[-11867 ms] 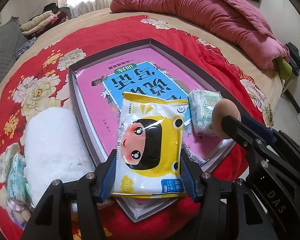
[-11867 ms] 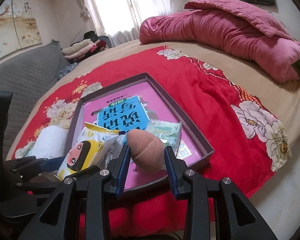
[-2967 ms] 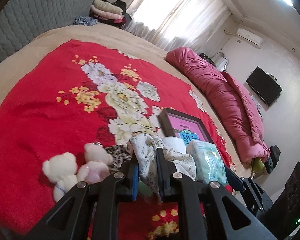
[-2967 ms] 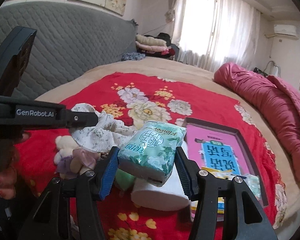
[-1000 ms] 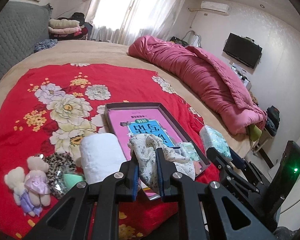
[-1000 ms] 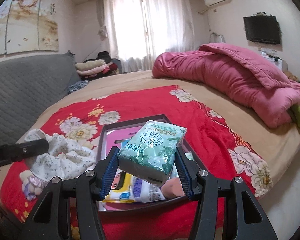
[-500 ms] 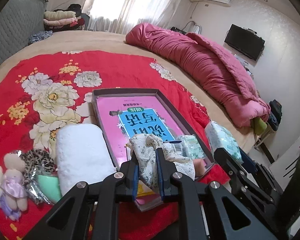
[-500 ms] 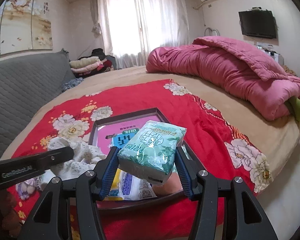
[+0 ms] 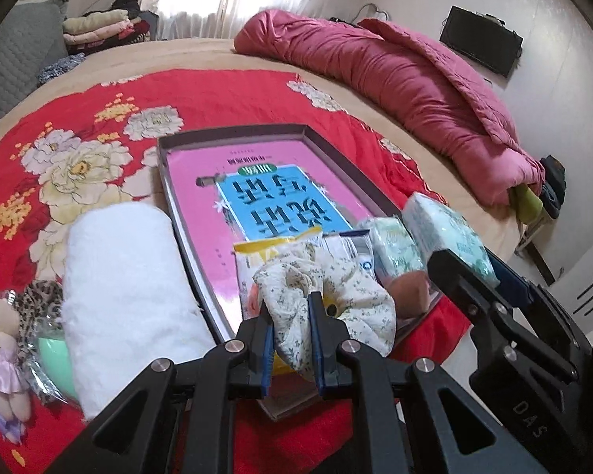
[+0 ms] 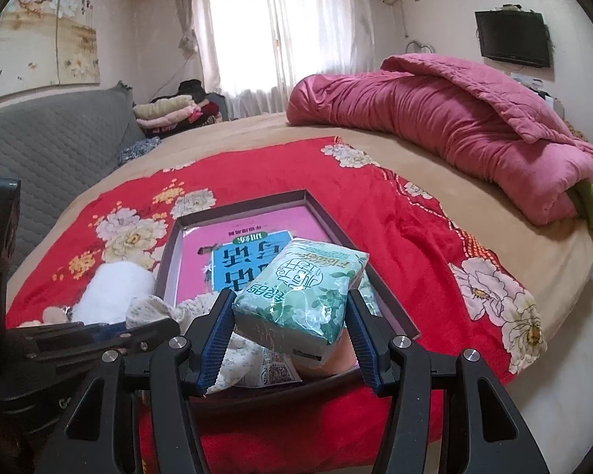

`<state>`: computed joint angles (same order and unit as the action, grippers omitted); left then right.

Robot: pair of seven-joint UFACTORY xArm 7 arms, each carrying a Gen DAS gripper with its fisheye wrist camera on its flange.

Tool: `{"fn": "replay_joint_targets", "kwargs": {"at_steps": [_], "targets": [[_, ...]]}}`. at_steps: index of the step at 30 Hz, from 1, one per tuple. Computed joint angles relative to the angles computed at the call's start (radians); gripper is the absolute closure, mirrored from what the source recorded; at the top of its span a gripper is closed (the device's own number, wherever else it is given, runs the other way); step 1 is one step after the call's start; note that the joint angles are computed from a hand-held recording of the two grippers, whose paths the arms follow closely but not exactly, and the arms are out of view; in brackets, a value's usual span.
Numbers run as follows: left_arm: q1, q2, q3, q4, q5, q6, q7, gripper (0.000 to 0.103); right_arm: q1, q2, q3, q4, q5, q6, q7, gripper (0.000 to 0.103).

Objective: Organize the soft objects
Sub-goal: 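Lift the floral cloth and green tissue pack and carry them over the tray, then lower the floral cloth onto the tray and open the left gripper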

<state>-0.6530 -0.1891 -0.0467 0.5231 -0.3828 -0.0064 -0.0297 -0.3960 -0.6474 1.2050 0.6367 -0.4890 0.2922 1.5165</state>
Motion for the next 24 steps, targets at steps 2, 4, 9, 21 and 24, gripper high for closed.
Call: {"fn": "replay_joint_targets", "kwargs": {"at_steps": [2,4,9,21,24], "targets": [[-0.001,0.007,-0.002,0.001,0.003,-0.003,0.002,0.087,-0.007,0.002,0.006,0.002,-0.004,0.000,-0.002,0.046],[-0.017,0.016,0.014,0.007,-0.012,0.000,0.017,0.087,-0.014,0.006,0.009,0.000,-0.006,-0.011,-0.002,0.046],[0.009,0.030,-0.016,0.010,0.008,-0.010,0.020,0.087,-0.044,0.029,0.031,0.005,-0.010,-0.020,-0.022,0.046],[0.093,0.037,-0.090,0.007,0.141,-0.009,-0.055,0.087,-0.107,0.058,0.079,0.007,0.019,-0.038,-0.070,0.045],[0.102,0.038,-0.095,0.007,0.165,-0.009,-0.072,0.087,-0.125,0.062,0.091,0.009,0.026,-0.030,-0.077,0.045]]}}
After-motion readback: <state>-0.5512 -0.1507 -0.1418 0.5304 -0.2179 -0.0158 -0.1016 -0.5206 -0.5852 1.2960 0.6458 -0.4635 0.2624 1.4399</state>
